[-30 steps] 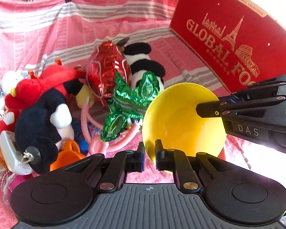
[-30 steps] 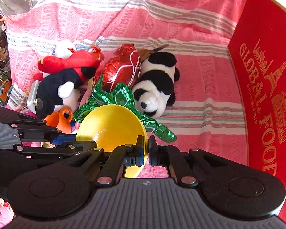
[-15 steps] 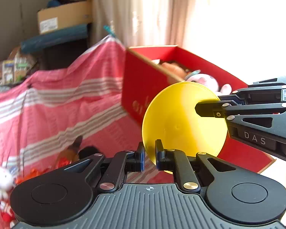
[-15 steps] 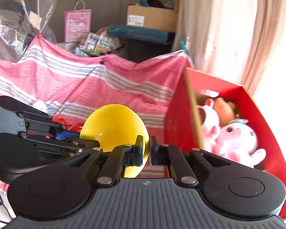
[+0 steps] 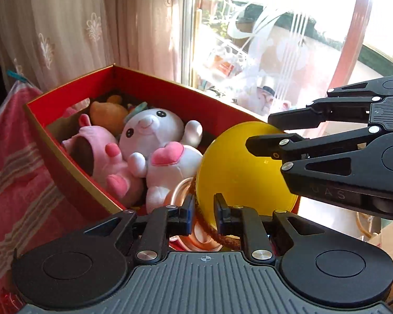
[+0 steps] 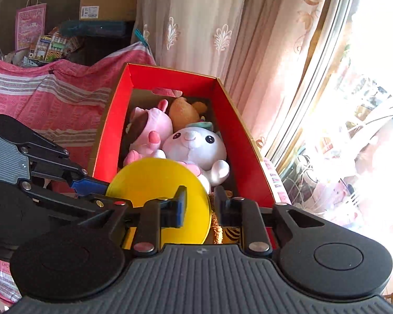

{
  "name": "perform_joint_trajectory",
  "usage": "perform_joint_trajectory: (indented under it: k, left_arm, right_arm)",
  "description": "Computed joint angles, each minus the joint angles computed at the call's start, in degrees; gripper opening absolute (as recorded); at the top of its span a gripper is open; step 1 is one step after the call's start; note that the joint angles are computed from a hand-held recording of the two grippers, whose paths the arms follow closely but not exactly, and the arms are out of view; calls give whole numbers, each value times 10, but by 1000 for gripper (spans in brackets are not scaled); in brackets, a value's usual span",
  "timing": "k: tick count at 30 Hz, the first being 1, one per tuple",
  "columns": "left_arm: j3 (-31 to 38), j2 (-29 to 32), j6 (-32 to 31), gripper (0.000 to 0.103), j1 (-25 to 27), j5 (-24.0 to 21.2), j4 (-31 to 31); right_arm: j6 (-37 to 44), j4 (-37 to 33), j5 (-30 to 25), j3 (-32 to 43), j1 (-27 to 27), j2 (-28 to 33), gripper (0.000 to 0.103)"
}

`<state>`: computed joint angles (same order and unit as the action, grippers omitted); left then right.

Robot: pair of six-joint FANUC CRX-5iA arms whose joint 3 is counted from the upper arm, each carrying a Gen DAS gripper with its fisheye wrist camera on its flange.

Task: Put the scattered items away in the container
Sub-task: 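Carry the yellow dome into the red box and open both grippers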

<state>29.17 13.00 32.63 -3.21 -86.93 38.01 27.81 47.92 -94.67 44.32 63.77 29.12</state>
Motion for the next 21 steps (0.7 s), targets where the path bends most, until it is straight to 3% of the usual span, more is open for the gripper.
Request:
perform_joint_trajectory:
  k: [1,2,3,10,21]
  left_arm:
    - [-12,-8,-4,72,-2,11,-2]
    - [-33,-22,-13,80,-3,36,-5]
    - [-49,-31,-24,84,-2,55,-3]
    - [-36,-23,-3,85,9,48,-5]
    - [-108,-66,-38,90,51,63,33]
  right_arm:
    - [-9,8,1,-17,1,-7,71]
    - [-16,23,6,-44,5,-18,80]
    - [-17,29,6,-53,6,-21,79]
    - [-48,28,35,-69,-2,-28,79]
    - [-53,35,30,7,-1,26,91]
